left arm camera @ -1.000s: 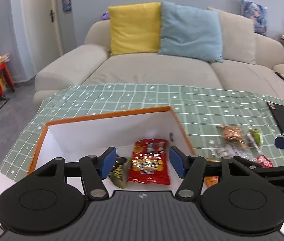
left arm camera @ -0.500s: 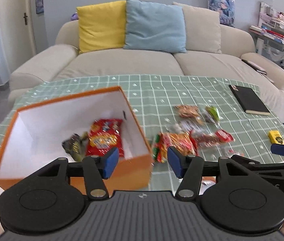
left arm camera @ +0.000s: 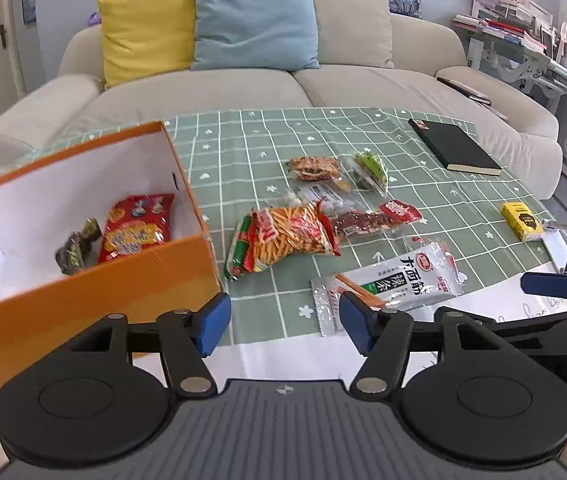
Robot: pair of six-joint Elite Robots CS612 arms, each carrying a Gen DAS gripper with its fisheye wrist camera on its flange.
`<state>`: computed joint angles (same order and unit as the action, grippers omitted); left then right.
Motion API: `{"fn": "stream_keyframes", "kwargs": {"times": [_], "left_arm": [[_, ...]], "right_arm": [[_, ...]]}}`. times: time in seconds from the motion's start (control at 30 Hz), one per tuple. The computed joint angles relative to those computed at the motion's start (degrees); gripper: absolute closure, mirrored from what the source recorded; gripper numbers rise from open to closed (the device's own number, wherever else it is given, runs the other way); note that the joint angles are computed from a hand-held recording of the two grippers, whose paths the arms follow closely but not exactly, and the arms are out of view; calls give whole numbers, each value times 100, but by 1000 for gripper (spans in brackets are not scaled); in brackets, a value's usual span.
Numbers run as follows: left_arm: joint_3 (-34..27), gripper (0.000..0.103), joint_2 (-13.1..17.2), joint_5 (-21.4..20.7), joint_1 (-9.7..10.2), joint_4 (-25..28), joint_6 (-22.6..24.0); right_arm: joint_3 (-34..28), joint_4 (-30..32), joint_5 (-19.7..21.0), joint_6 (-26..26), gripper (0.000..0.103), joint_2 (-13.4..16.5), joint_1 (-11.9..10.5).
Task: Organize snacks
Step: 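Move both grippers back over the remaining snacks on the table, then grasp the orange stick-snack bag with the left gripper while the right gripper grasps the white packet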
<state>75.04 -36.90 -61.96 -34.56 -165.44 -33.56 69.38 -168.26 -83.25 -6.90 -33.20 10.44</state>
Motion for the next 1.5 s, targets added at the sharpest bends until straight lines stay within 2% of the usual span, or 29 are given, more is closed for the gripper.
{"fn": "stream_keyframes", "kwargs": {"times": [0.13,0.23,0.33,0.37,0.6,0.83,1.0,1.03,1.07,1.13,1.2,1.3,1.37,1.5], "left_arm": [[-45,27,57,-172,39,-26,-66],[-141,27,126,-143,44,-29,135],[-305,27,204,-131,61,37,498],[-387,27,240,-76,61,92,669],[-948,27,548,392,68,338,2026],[-1705,28,898,510,160,1486,2503],[-2129,30,1165,872,158,1993,2722],[-2205,31,1199,798,171,2100,2713],[-2276,36,1225,724,184,2226,2642],[-2406,48,1285,648,202,2450,2516],[-2498,68,1341,650,207,2608,2423],[-2441,76,1346,656,207,2438,2319],[-2387,80,1324,632,213,2340,2197],[-2180,81,1205,438,208,2156,2022]], "right_arm": [[-60,61,112,1,7,53,-17],[-137,86,203,-73,7,102,-27],[-294,221,173,-223,9,183,-19],[-373,329,156,-210,13,216,-18],[-811,921,259,107,18,380,-77],[-1264,1603,485,486,29,568,-91],[-1504,1909,548,570,44,689,-82],[-1535,1941,572,587,48,706,-84],[-1553,1954,600,608,54,719,-88],[-1536,1922,616,616,60,713,-86],[-1522,1852,553,579,67,712,-76],[-1490,1810,523,641,77,699,-90],[-1466,1791,467,678,89,686,-95],[-1408,1774,386,679,95,651,-94]]}}
